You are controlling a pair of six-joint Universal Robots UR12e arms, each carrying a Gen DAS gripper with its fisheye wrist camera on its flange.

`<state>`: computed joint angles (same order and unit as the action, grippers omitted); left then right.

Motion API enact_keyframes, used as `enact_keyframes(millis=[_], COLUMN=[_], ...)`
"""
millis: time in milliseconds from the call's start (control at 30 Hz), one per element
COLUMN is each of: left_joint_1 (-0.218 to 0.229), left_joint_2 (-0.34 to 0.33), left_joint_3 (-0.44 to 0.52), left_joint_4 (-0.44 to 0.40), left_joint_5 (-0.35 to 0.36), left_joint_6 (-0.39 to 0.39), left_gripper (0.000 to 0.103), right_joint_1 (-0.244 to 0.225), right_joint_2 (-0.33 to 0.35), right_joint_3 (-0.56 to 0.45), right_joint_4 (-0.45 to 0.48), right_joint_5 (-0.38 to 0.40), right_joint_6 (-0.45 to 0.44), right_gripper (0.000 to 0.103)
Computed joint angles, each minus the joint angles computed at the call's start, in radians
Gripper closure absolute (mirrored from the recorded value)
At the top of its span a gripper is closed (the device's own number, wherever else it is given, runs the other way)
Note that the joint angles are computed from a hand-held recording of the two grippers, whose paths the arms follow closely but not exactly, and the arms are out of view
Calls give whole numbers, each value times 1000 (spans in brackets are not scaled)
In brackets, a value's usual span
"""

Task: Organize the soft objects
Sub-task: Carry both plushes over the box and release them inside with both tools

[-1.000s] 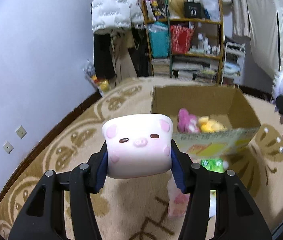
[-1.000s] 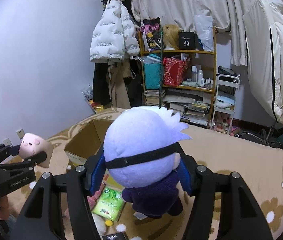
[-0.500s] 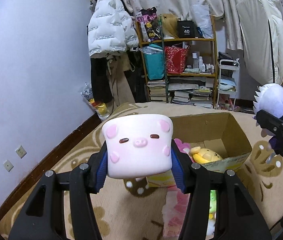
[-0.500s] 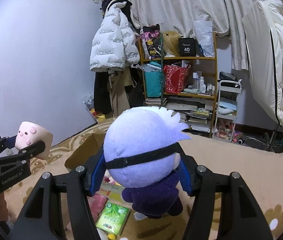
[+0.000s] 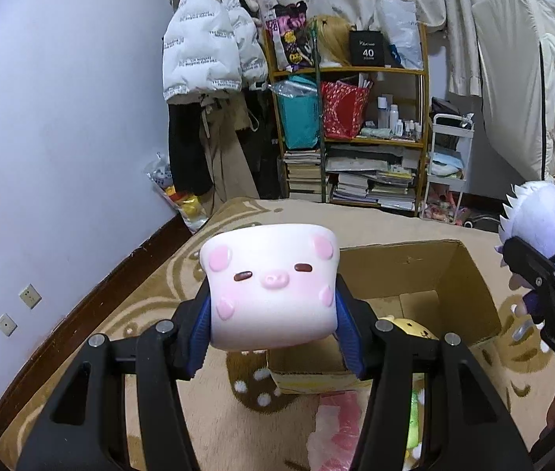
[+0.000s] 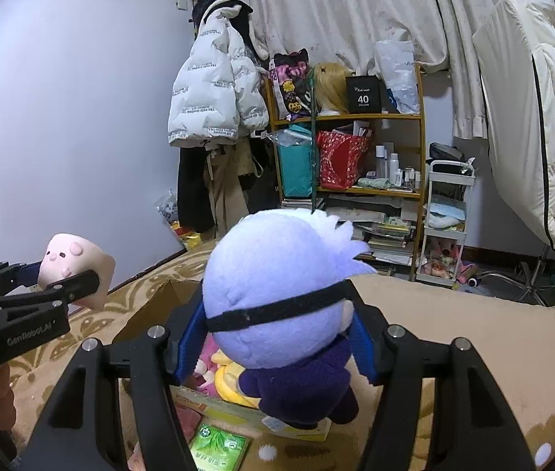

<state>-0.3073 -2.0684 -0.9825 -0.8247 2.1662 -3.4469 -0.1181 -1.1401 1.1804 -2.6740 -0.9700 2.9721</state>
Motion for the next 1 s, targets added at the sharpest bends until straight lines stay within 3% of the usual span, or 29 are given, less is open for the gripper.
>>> enact_keyframes(millis=[433,1000], left_joint_1=[19,39], left_joint_2=[-42,-73], left_joint_3=[37,57], left_joint_4=[-56,-126], left_joint_5=[-84,-159], left_joint_6=[1,-22], left_gripper=[49,47], right_joint_1=[19,9], right_joint_2=[48,81], right_joint_3=[-53,-72], right_joint_4=[103,189], right_joint_5=[-13,29], right_joint_6=[-83,-71], right_gripper=[36,31])
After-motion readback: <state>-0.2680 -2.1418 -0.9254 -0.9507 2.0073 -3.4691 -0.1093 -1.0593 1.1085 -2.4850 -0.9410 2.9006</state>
